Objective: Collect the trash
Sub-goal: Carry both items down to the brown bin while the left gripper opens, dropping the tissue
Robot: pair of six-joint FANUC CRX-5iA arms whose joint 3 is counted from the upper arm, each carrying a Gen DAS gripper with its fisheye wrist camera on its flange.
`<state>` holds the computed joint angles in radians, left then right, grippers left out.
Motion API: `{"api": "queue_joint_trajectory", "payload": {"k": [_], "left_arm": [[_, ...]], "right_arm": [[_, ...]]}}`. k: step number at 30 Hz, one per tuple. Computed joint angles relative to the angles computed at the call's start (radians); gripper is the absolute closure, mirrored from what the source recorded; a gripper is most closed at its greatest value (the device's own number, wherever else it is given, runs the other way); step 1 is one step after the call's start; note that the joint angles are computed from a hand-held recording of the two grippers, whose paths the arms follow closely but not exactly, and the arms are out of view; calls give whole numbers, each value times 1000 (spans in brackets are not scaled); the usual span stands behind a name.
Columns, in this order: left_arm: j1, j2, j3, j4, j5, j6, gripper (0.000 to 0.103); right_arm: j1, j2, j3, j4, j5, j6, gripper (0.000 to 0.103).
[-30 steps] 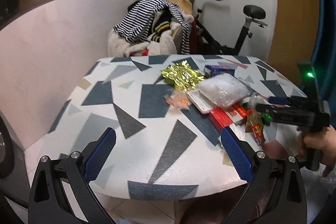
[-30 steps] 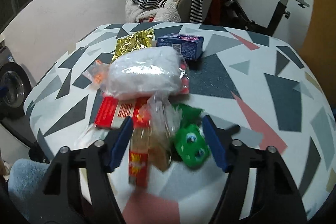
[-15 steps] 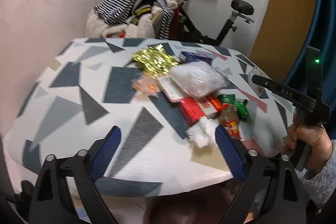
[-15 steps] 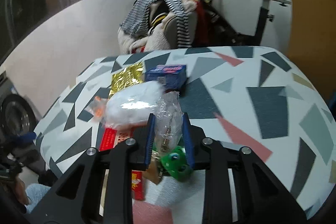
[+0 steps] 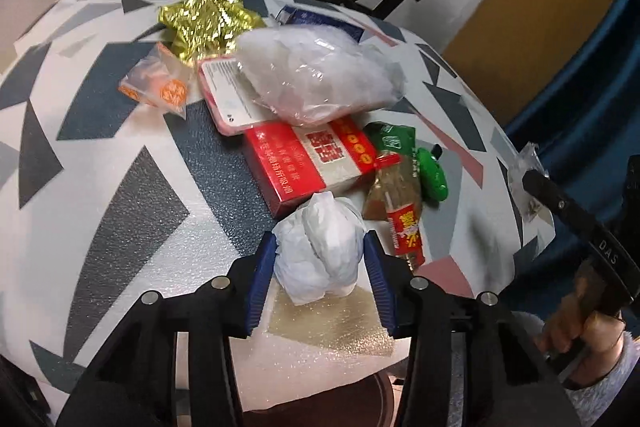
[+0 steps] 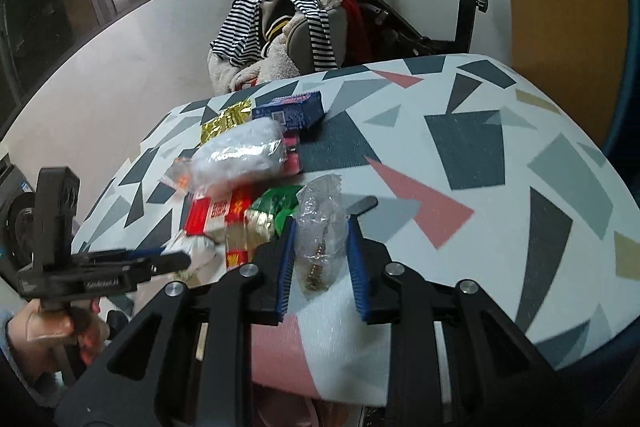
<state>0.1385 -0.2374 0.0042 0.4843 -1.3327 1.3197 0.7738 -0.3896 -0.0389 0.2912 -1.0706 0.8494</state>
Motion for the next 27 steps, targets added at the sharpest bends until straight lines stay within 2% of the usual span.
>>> {"api": "queue_joint_trajectory", "payload": {"k": [6, 9, 19, 23, 27], "left_arm": [[18, -82, -15, 22, -21, -90, 60], [61, -141, -32, 31, -51, -138, 60], [255, -364, -201, 63, -213, -301, 60], [258, -423, -249, 7, -249, -348, 60], [276, -466, -315, 0, -252, -398, 60]], "right_arm": [[84, -46, -31, 26, -24, -21, 75], [135, -61, -48, 41, -27, -31, 75], [415, -146, -170, 66, -53, -130, 75], [505, -174, -223, 89, -76, -156, 75], [514, -174, -228, 65, -89, -152, 75]]}}
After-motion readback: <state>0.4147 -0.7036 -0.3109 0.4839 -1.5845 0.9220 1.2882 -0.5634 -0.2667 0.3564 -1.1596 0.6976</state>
